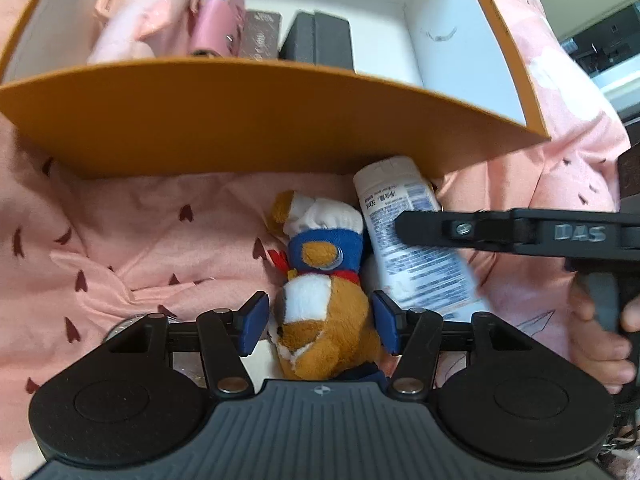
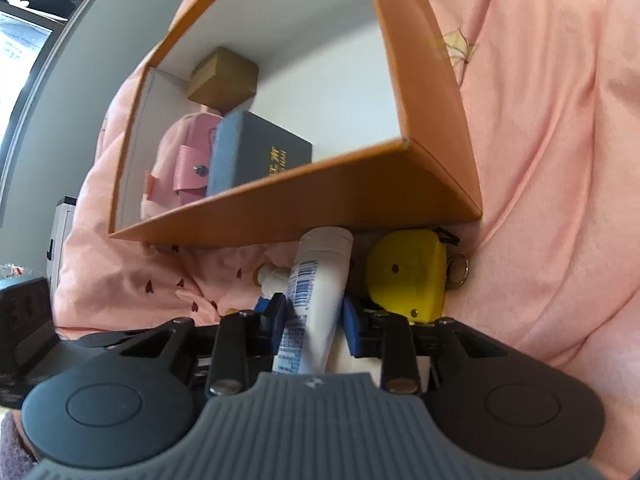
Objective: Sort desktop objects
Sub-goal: 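Grasp the plush dog toy with the left gripper while the right gripper grasps the white lotion tube, then carry the plush toy and the lotion tube over the orange box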
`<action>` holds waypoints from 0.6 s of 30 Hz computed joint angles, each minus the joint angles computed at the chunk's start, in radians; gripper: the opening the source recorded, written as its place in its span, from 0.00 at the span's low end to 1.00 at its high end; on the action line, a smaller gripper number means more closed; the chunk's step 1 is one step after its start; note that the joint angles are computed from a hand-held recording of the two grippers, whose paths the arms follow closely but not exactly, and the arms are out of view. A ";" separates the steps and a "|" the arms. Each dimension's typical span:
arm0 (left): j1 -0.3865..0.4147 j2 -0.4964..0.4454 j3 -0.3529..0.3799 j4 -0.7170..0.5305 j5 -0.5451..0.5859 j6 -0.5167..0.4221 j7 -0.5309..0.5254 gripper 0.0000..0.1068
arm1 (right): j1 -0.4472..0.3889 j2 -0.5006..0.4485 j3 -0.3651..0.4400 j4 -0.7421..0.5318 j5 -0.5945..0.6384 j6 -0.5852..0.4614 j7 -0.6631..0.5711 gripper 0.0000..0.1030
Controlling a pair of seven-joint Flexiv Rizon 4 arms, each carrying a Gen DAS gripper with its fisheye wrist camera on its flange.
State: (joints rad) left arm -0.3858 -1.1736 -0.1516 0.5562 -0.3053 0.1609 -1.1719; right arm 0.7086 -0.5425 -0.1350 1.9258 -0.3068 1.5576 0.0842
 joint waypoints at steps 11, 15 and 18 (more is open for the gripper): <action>0.008 0.098 -0.008 0.174 0.015 0.138 0.033 0.51 | 0.088 0.135 -0.109 0.092 -0.201 -0.065 0.092 0.27; 0.024 0.168 -0.021 0.278 0.006 0.223 0.062 0.50 | 0.096 0.171 -0.133 0.117 -0.296 -0.054 0.147 0.27; 0.045 0.208 -0.042 0.325 -0.020 0.248 0.099 0.50 | 0.105 0.196 -0.160 0.131 -0.379 -0.043 0.201 0.27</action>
